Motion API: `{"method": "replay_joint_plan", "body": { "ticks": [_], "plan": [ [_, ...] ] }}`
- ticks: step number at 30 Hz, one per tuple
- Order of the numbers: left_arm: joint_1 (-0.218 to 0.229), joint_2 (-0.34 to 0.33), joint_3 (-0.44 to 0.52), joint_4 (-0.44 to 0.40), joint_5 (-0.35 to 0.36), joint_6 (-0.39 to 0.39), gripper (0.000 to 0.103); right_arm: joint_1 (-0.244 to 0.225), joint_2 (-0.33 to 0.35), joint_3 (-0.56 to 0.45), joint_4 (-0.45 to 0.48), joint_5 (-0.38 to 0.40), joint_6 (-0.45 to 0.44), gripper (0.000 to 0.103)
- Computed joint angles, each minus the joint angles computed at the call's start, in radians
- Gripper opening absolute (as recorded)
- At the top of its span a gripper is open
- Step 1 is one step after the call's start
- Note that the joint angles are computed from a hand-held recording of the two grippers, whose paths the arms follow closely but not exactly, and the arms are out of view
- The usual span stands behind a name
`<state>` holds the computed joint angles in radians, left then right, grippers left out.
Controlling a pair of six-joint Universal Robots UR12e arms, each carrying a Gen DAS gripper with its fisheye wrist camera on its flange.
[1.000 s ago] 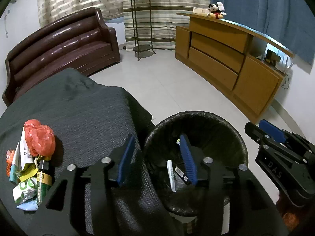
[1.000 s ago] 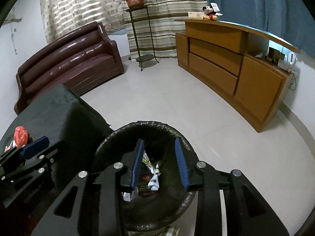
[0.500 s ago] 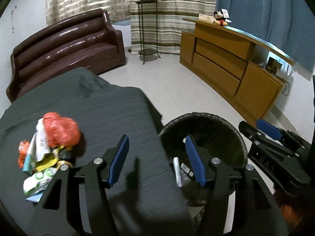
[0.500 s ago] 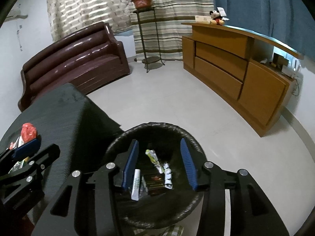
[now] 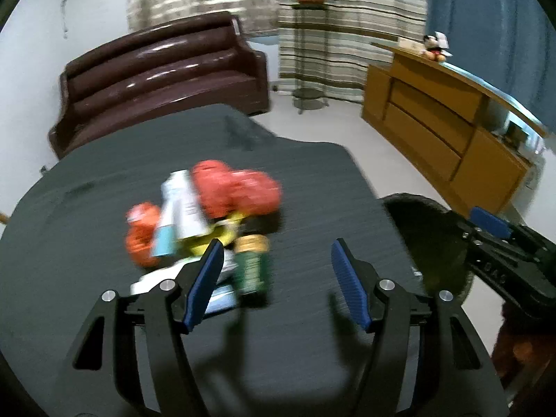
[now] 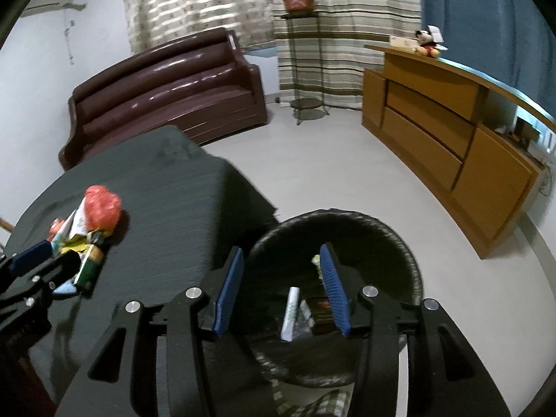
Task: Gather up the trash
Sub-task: 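Move both open grippers back over the trash pile on the table, then lower the left gripper onto the blue-white toothpaste tube and close it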
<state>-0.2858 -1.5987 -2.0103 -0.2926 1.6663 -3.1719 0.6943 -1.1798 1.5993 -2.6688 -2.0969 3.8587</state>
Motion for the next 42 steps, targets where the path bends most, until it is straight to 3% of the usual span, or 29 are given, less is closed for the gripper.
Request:
{"method": "replay_joint_plan", "body": {
  "ticks": [6, 14, 32, 42],
  "plan": [
    [0.058, 0.042, -0.034, -0.015, 0.025, -0.020, 0.063, 0.015, 0.020, -0.033, 0.001, 0.022, -0.035, 0.047],
    [0.112, 0.063, -0.056, -0.038, 0.000, -0.001, 0.063, 0.031, 0.049, -0.078, 0.011, 0.041, -0.063, 0.047],
    [0.156, 0.044, -0.051, -0.103, -0.144, 0.081, 0.067, 0.043, 0.080, -0.123, 0.047, 0.058, -0.067, 0.050],
    [0.146, 0.054, -0.064, -0.158, -0.186, 0.106, 0.067, 0.042, 0.080, -0.121, 0.041, 0.064, -0.066, 0.050]
  ]
}}
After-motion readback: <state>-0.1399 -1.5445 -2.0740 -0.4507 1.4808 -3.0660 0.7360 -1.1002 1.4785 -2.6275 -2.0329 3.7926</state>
